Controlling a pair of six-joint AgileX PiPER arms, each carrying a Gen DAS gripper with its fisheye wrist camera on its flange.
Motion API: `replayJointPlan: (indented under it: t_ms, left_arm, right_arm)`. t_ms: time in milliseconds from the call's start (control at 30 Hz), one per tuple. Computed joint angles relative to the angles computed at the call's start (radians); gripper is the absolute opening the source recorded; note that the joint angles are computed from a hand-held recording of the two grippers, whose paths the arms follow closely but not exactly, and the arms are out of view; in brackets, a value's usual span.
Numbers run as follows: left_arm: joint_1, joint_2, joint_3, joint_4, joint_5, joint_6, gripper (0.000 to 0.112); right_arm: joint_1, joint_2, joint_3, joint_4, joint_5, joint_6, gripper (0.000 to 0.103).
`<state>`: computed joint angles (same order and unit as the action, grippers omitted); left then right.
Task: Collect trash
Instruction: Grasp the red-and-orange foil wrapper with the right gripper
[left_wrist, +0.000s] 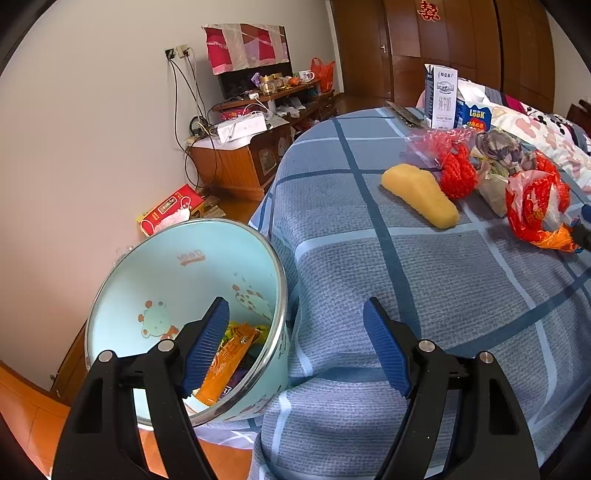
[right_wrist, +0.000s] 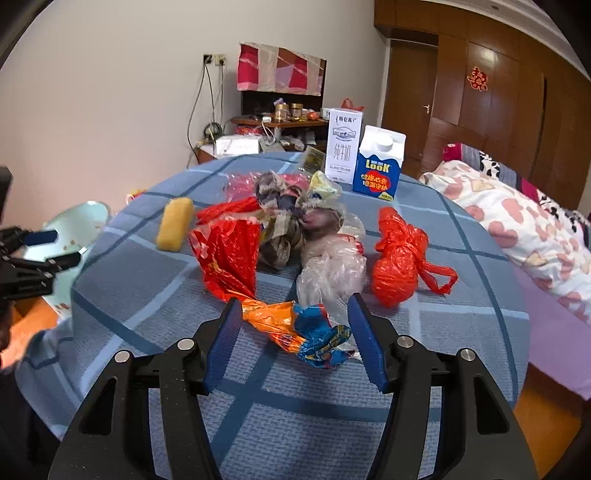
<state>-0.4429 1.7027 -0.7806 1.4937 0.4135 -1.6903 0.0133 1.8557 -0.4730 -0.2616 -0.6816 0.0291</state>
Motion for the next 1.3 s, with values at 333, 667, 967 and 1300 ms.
replayJointPlan:
  t_ms: [333, 667, 967, 1300]
  left_arm:
    - [0.004, -0.005, -0.005, -0.020, 0.000, 0.020, 0.074]
    - [0.003, -0.016, -0.011, -0.032, -0.001, 0.033, 0.074]
    - [-0.030, -0.005, -0.072, -0.076, 0.009, 0.074, 0.074]
    - [-0.096, 0.143, -0.341, -0.273, 0.054, 0.264, 0.074]
  right_arm:
    - [-0.019, 0.030, -0.071, -0.234, 0.116, 0.158, 0.041]
    - [0.016, -0.001, -0.035, -0.216, 0.080, 0.123, 0.021]
    - [0.060, -0.069, -0.005, 0.035, 0.040, -0.065, 0.021]
    - [0.034, -0.017, -0.144, 0.162, 0.102, -0.087, 0.021]
